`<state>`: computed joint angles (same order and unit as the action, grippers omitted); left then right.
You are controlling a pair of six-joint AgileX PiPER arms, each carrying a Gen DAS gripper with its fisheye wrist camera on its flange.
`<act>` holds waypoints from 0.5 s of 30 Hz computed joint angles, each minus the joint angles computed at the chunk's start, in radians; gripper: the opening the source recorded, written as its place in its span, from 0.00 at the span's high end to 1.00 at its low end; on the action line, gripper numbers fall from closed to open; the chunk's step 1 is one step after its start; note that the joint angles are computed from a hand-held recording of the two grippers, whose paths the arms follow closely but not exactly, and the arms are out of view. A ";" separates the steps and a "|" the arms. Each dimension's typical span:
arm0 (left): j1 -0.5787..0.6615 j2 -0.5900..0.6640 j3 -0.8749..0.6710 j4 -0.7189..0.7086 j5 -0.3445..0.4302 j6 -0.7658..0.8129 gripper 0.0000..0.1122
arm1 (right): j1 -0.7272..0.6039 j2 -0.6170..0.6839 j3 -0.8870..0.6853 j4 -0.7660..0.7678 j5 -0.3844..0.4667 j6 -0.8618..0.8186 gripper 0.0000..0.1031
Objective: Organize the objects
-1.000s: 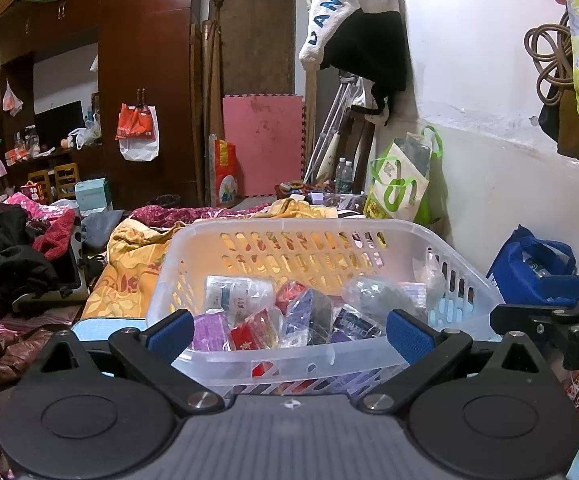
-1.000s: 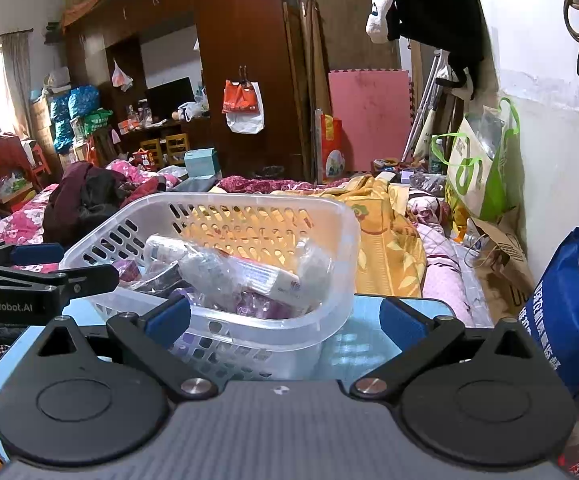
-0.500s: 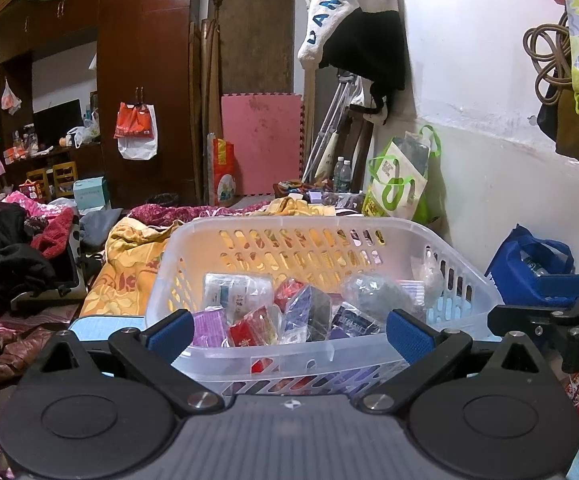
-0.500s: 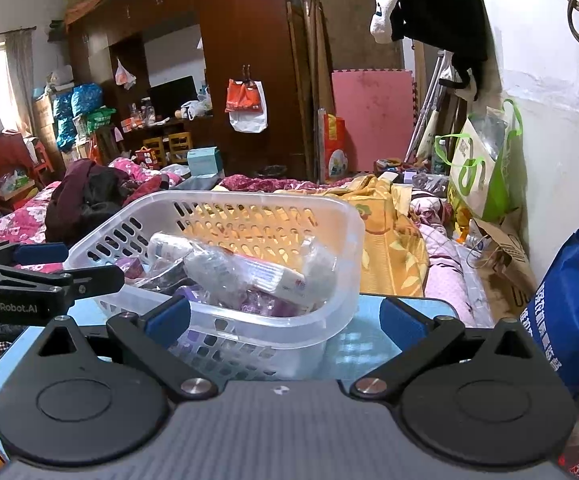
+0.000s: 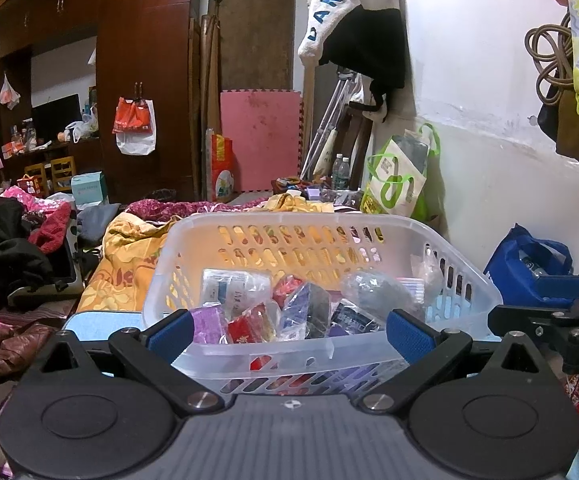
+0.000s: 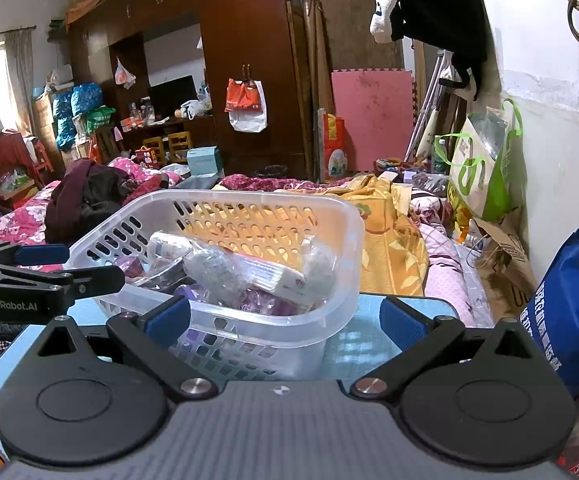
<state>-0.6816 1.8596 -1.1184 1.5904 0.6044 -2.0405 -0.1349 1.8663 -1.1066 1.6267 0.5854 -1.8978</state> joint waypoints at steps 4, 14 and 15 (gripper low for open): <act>0.002 -0.002 0.003 0.003 -0.003 -0.003 0.08 | 0.000 -0.001 0.001 0.001 0.000 0.000 0.00; 0.003 0.008 -0.003 0.002 -0.015 -0.001 0.08 | 0.000 0.001 0.000 -0.002 0.000 0.002 0.00; 0.003 0.010 -0.005 0.001 -0.014 0.000 0.08 | -0.001 0.001 0.000 0.000 0.000 0.001 0.00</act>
